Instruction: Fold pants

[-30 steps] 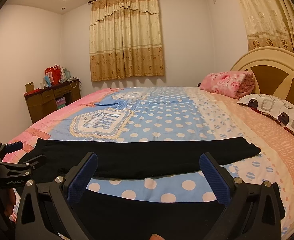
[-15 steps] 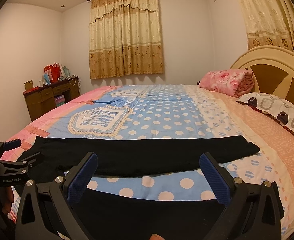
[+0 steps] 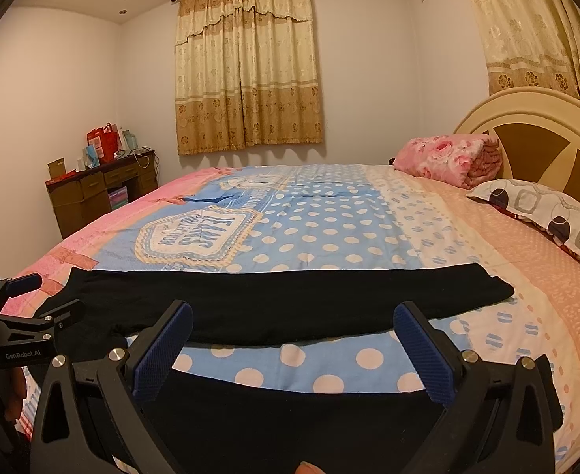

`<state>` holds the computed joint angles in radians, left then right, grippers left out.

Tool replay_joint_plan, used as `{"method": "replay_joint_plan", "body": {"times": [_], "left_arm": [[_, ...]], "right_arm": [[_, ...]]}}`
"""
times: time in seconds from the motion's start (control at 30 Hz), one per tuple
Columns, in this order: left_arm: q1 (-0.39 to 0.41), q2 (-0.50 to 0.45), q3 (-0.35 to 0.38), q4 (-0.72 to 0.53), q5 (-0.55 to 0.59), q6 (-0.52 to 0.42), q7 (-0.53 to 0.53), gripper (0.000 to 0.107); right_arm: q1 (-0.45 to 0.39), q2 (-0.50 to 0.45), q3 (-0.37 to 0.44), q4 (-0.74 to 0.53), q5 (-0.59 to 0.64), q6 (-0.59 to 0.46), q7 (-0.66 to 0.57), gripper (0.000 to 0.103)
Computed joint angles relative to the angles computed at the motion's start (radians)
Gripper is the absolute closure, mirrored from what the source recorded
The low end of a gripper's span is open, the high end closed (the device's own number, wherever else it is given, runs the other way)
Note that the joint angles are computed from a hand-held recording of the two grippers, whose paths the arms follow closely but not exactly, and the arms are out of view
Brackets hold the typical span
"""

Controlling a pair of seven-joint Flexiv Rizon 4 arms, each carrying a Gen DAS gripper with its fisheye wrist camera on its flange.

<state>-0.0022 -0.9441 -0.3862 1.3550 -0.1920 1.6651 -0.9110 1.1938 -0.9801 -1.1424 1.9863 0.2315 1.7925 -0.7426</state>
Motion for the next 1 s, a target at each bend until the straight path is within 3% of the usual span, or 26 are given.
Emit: {"method": "replay_joint_plan", "body": {"times": [0.47,0.83,1.0], "left_arm": [[-0.001,-0.012,0.009,-0.003,0.008,0.003,0.002,0.004],[-0.067,-0.038,0.094,-0.067,-0.020,-0.058,-0.008,0.004],[-0.126,-0.068,0.168,-0.146,-0.042,-0.123,-0.030,0.004]], "right_arm": [[-0.013,-0.007,0.017,-0.006,0.001,0.003,0.007,0.001],[-0.087,0.021,0.075,-0.026,-0.010,0.011,0.001,0.001],[-0.137,0.036,0.111,-0.039,-0.017,0.014,-0.008,0.001]]}}
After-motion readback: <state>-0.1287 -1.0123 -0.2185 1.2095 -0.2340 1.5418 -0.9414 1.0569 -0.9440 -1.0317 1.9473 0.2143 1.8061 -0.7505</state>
